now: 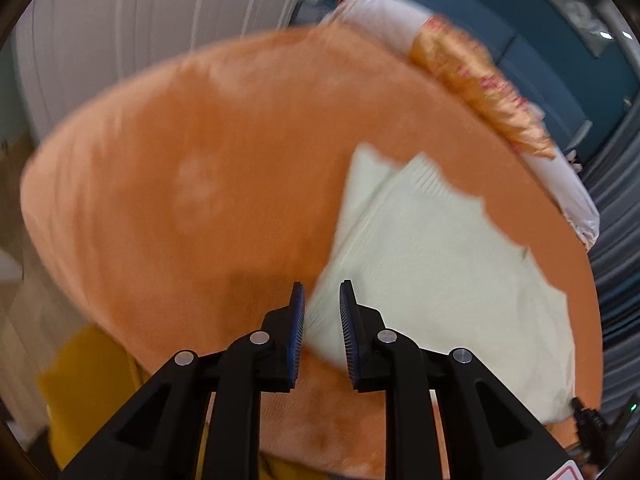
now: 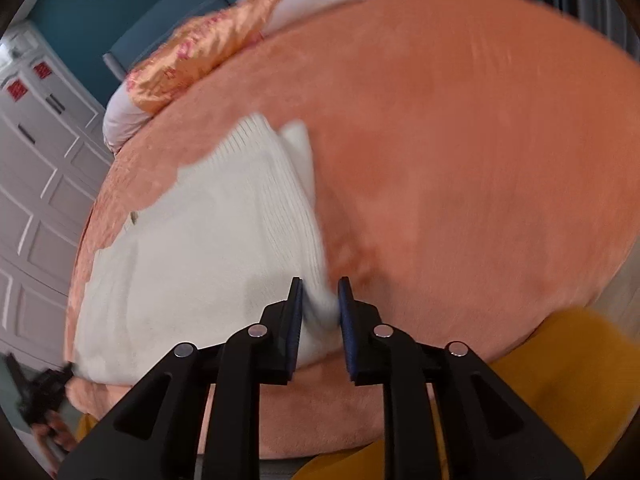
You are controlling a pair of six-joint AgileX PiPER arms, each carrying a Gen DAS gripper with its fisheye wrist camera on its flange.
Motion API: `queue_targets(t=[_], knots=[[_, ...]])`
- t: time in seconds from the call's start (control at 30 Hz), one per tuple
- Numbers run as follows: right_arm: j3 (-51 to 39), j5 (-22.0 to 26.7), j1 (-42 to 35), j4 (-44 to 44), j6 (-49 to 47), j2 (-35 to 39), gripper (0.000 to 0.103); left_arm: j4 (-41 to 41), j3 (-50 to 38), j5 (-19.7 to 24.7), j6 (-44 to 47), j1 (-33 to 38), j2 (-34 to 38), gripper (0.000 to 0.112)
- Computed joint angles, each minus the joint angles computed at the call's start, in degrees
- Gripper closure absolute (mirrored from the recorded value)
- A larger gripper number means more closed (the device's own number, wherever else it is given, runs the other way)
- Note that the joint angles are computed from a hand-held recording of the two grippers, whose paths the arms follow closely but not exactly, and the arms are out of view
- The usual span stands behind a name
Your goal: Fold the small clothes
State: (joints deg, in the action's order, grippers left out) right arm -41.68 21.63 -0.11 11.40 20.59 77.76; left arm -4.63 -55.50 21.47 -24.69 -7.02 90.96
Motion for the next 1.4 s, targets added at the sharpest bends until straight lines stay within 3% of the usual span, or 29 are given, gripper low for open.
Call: queue_targets(t=[0.07,0.17,0.3,0.47,0.63,0.67,0.7,0.73,0.77,0.8,0.9,1.0,1.1,1.17,1.23,1.27,1.33,1.37,1.4], knots=[[-2.36,0.48,0.46,-3.01,1.6,-0.44,0.069,2.84,-4.54,1.78,-0.78,-1.4,1.22,0.086],[-8.12,0.27,-0.88,3.77,-6.7,3.95,0.065,1.92,-13.62,4.45,0.92,-2.83,7.26,0.078],[-18.17,-0.02,1.21,-4.76,-0.4,12.92,0.056,4.53,-27.49,9.64,-0.44,-4.67,18.2,0.072],[-29.51,2.06,1.38,-8.0,3.38,23.6,0.046,2.5,-43.64,16.51,1.46,-4.05,30.59,0.069],[-37.01,4.73,-0.16,-3.19,0.02,31.83,0.046,-2.25,-55.75,22.3,3.75,-2.57,40.01,0.069],[-38.48,5.63,-0.16,-3.02,-0.11,33.45,0.046,-2.57,-57.29,22.92,4.58,-2.45,41.38,0.074],[-39.53,6.09,-0.11,-2.78,-0.51,34.64,0.046,-1.59,-58.73,23.76,4.43,-2.55,42.4,0.093],[-40.16,5.98,0.31,-3.51,-0.27,35.51,0.06,-0.16,-59.51,24.17,4.06,-2.76,42.98,0.102],[-40.36,5.55,0.65,-3.58,-1.34,35.81,0.083,0.19,-59.65,23.95,4.33,-2.58,43.19,0.104],[-39.96,4.9,0.77,-2.49,-3.39,35.47,0.091,-0.73,-58.71,22.83,4.91,-2.18,42.75,0.106],[-34.69,-1.95,0.24,5.1,-10.5,30.6,0.092,-0.56,-55.3,19.9,4.75,-1.44,40.61,0.11],[-30.64,-5.85,-1.71,9.23,-13.4,26.89,0.092,8.53,-56.84,20.94,-1.19,-1.88,41.46,0.112],[-32.5,-1.3,-4.31,9.06,-13.13,31.58,0.092,5.08,-58.95,22.68,0.32,-0.16,44.23,0.112],[-34.04,1.75,-4.71,11.65,-17.26,35.32,0.092,5.5,-56.92,21.17,-0.33,-0.27,42.29,0.112],[-33.88,1.37,-4.14,9.29,-15.86,34.01,0.091,3.18,-53.58,18.43,2.06,-0.54,39.35,0.112],[-34.48,2.03,-3.98,9.24,-16.11,33.69,0.091,0.44,-52.91,18.21,4.81,-0.83,38.19,0.111],[-35.08,2.55,-3.62,8.58,-15.93,33.6,0.091,-3.74,-54.46,19.89,8.97,-1.09,38.43,0.092],[-35.14,2.69,-3.4,7.97,-15.22,33.37,0.089,-3.75,-57.18,22.01,9.21,-1.62,39.79,0.067],[-35.17,2.55,-3.64,9.56,-16.45,33.5,0.089,-2.17,-58.72,22.66,8.1,-2.21,40.68,0.058]])
